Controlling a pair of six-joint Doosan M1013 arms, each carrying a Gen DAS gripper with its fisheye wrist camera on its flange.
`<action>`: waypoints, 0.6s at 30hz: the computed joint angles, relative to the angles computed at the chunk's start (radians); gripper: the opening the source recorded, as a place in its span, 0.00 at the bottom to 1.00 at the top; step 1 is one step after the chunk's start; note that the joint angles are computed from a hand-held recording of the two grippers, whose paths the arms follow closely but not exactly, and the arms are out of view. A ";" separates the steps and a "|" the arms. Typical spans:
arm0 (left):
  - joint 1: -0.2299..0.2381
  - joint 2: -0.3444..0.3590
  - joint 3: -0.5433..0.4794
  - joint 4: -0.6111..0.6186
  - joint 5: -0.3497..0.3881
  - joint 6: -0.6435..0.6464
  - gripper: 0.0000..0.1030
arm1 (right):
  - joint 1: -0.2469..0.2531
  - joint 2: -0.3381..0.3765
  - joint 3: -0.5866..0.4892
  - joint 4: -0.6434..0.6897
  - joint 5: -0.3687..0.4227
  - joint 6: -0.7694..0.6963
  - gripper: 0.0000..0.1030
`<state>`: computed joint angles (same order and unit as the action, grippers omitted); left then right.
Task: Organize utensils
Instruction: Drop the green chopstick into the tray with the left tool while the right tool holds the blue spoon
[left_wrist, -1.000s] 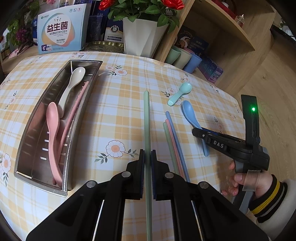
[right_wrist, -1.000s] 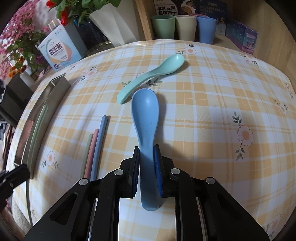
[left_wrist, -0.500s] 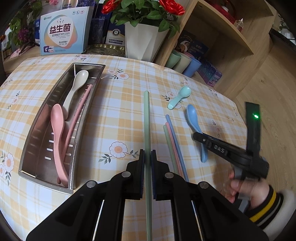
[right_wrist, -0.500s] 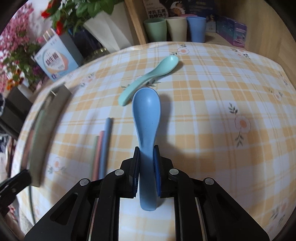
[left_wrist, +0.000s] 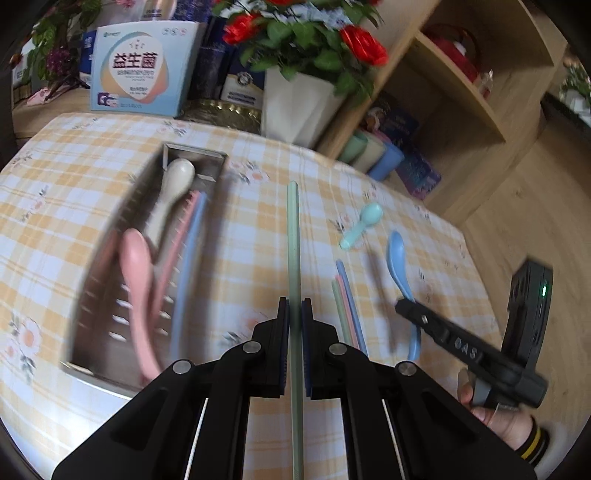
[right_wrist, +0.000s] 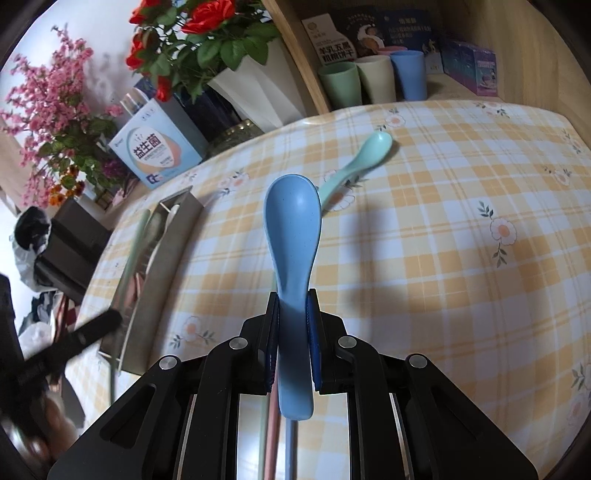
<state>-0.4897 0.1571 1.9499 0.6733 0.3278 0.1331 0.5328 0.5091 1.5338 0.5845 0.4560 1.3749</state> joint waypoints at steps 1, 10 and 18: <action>0.016 -0.011 0.004 -0.026 -0.011 0.032 0.06 | 0.000 -0.001 0.001 0.003 -0.002 -0.004 0.14; 0.149 -0.032 -0.008 -0.402 -0.009 0.468 0.06 | 0.000 -0.010 0.013 0.033 -0.015 -0.017 0.14; 0.199 0.056 -0.068 -0.668 0.070 0.737 0.06 | -0.006 -0.013 0.019 -0.006 -0.016 0.026 0.14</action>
<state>-0.2911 0.2131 1.8822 0.0056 0.3973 0.8696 0.5272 0.4964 1.5526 0.5782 0.4397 1.4008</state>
